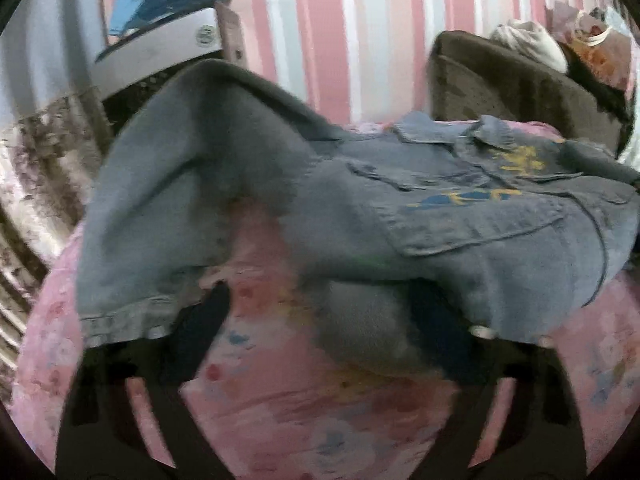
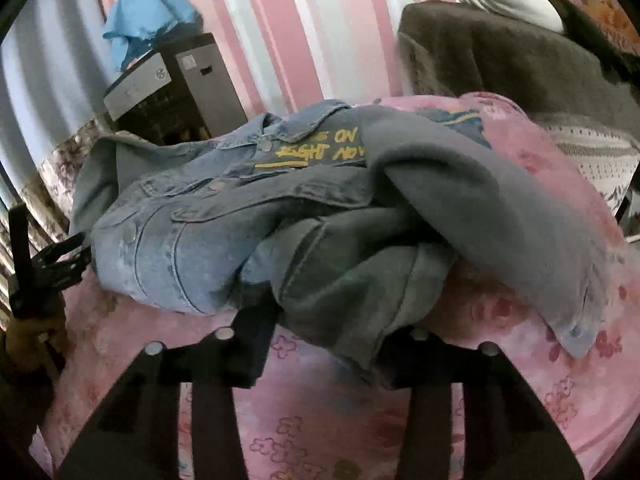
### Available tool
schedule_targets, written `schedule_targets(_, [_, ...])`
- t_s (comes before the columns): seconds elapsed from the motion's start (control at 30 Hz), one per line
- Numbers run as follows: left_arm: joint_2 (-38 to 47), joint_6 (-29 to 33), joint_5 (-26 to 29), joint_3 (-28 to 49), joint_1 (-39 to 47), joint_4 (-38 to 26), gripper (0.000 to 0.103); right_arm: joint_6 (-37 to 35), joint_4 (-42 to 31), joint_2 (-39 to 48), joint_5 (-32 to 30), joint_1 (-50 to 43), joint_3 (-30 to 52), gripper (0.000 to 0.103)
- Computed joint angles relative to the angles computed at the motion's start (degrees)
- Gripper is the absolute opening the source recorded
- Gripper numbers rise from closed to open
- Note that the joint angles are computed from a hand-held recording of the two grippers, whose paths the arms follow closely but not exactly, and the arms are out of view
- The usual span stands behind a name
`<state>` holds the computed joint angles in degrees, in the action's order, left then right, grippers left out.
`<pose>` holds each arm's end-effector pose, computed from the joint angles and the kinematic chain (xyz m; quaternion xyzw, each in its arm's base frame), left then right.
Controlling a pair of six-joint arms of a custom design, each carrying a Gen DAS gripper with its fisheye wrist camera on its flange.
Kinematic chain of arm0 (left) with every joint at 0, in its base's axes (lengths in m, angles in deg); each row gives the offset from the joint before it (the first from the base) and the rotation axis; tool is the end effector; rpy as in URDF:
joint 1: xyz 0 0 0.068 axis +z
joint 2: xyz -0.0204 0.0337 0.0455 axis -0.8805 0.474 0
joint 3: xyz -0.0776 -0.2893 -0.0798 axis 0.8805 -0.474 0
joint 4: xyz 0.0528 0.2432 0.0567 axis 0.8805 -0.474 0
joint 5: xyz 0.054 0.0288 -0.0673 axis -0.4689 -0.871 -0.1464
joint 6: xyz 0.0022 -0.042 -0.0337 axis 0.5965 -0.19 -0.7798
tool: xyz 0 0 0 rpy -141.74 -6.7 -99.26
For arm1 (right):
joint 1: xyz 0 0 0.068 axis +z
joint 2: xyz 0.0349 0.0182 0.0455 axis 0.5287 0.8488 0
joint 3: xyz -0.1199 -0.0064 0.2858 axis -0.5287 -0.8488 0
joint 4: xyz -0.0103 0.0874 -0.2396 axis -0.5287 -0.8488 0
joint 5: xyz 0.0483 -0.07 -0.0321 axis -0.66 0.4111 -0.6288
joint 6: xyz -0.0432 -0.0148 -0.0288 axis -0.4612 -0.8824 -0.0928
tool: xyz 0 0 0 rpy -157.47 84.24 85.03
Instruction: Fold large clothes
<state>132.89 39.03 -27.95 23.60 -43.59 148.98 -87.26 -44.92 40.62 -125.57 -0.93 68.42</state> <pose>0.2069 0.0613 0.0641 0.0090 0.9103 0.0385 0.4120 0.2077 -0.1056 0.0638 -0.1146 0.9107 0.1851 0.3509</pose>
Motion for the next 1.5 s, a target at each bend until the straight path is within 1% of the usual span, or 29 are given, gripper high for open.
schedule_targets(0.03, [-1.0,0.0,1.7,0.6,-0.3,-2.8,0.058,0.5,-1.5,-1.1,-0.1,0.3,0.1,0.042])
schedule_targets(0.07, [-1.7,-0.4,2.5,0.7,-0.6,-4.0,0.046,0.3,-3.5,-1.9,-0.8,-0.1,0.6,0.042])
schedule_targets(0.1, [-1.9,-0.8,2.5,0.3,-1.2,-3.7,0.045,-0.5,-5.0,-2.6,-1.3,-0.7,0.9,0.042])
schedule_targets(0.13, [-1.4,-1.2,1.2,-0.5,-2.1,-1.8,0.045,-0.1,-5.3,-3.2,-1.1,-0.4,1.0,0.042])
schedule_targets(0.17, [-1.3,-1.2,1.0,-0.7,-2.1,-1.5,0.045,-0.7,-6.2,-3.6,-1.3,-0.8,1.0,0.042])
schedule_targets(0.27, [-1.0,-1.1,1.9,-1.1,-1.3,-1.1,0.045,-0.5,-7.0,-4.3,-2.0,-1.4,0.7,0.042])
schedule_targets(0.4, [-0.9,0.0,2.3,-1.9,-0.4,-0.2,0.046,1.8,-5.5,-4.6,-1.6,0.0,0.4,0.043])
schedule_targets(0.43, [-1.7,0.3,2.9,-1.8,0.3,-1.4,0.046,1.9,-5.6,-4.6,-1.6,0.1,0.4,0.043])
schedule_targets(0.5, [-2.4,0.3,2.6,-1.6,0.3,-2.3,0.049,1.8,-6.1,-4.7,-1.7,0.1,0.7,0.043])
schedule_targets(0.67, [-1.5,-0.7,1.5,-0.5,0.4,-2.1,0.064,1.8,-7.4,-3.9,-3.0,-0.6,1.6,0.042])
schedule_targets(0.73, [-1.4,-0.9,1.8,0.3,0.4,-3.2,0.061,1.9,-7.0,-4.3,-3.5,-0.9,1.2,0.039])
schedule_targets(0.77, [-1.5,-1.0,2.0,0.6,0.3,-3.6,0.048,2.0,-6.6,-4.6,-3.9,-1.0,0.9,0.035])
schedule_targets(0.8, [-2.0,-0.8,3.1,1.0,0.4,-4.9,0.039,2.0,-6.7,-5.9,-4.6,-1.3,0.3,0.028])
schedule_targets(0.83, [-2.9,-0.7,3.6,1.3,0.2,-6.3,0.026,2.1,-6.6,-6.7,-5.2,-1.6,-0.1,0.025])
schedule_targets(0.87, [-3.6,-0.9,2.9,0.8,0.0,-5.5,0.016,2.0,-7.2,-8.4,-6.1,-2.1,-0.4,0.022])
schedule_targets(0.9, [-4.5,-1.1,3.4,0.7,0.1,-6.0,0.015,1.9,-8.0,-9.8,-6.7,-2.4,-0.6,0.018])
schedule_targets(0.93, [-6.4,-1.4,5.0,0.8,1.1,-7.6,0.013,1.9,-9.0,-11.8,-7.5,-2.8,-0.7,0.017])
schedule_targets(1.0, [-9.8,-1.4,6.4,0.5,2.3,-9.6,0.01,1.9,-11.2,-14.3,-8.8,-3.1,-0.5,0.013])
schedule_targets(1.03, [-12.7,-1.1,7.2,0.4,3.0,-11.6,0.008,1.7,-13.0,-15.9,-9.8,-3.4,-0.1,0.012])
schedule_targets(1.07, [-15.7,-0.6,7.9,0.4,3.7,-14.1,0.008,1.4,-16.5,-18.0,-11.3,-3.9,0.8,0.012])
schedule_targets(1.13, [-23.8,0.5,10.2,0.8,5.8,-21.4,0.007,0.6,-21.6,-20.5,-13.3,-4.7,2.5,0.011])
schedule_targets(1.2, [-33.5,1.2,13.2,2.7,8.2,-32.0,0.007,-1.4,-31.0,-23.8,-16.6,-6.0,6.2,0.01])
schedule_targets(1.23, [-37.7,1.3,14.4,4.1,8.9,-36.8,0.007,-1.6,-33.6,-24.8,-17.5,-6.3,7.6,0.01])
schedule_targets(1.27, [-41.2,1.5,15.2,5.7,9.5,-41.1,0.007,-1.9,-37.2,-26.0,-18.5,-6.6,9.7,0.01])
schedule_targets(1.33, [-45.8,0.7,16.9,9.2,10.1,-47.8,0.007,-1.2,-40.5,-27.1,-19.5,-6.6,12.5,0.01])
schedule_targets(1.37, [-46.4,0.5,16.7,10.3,9.8,-48.7,0.007,0.9,-39.9,-27.9,-18.9,-5.9,13.6,0.009])
schedule_targets(1.43, [-44.8,-1.2,13.1,13.9,6.4,-49.3,0.008,6.6,-35.2,-27.8,-15.6,-3.7,14.4,0.01])
schedule_targets(1.47, [-43.4,-1.6,11.6,15.4,4.8,-49.4,0.01,9.6,-31.8,-26.0,-13.0,-1.9,15.3,0.011])
schedule_targets(1.5, [-41.3,-1.7,8.9,16.5,2.6,-48.6,0.013,10.9,-30.3,-24.3,-10.8,-0.7,16.1,0.013])
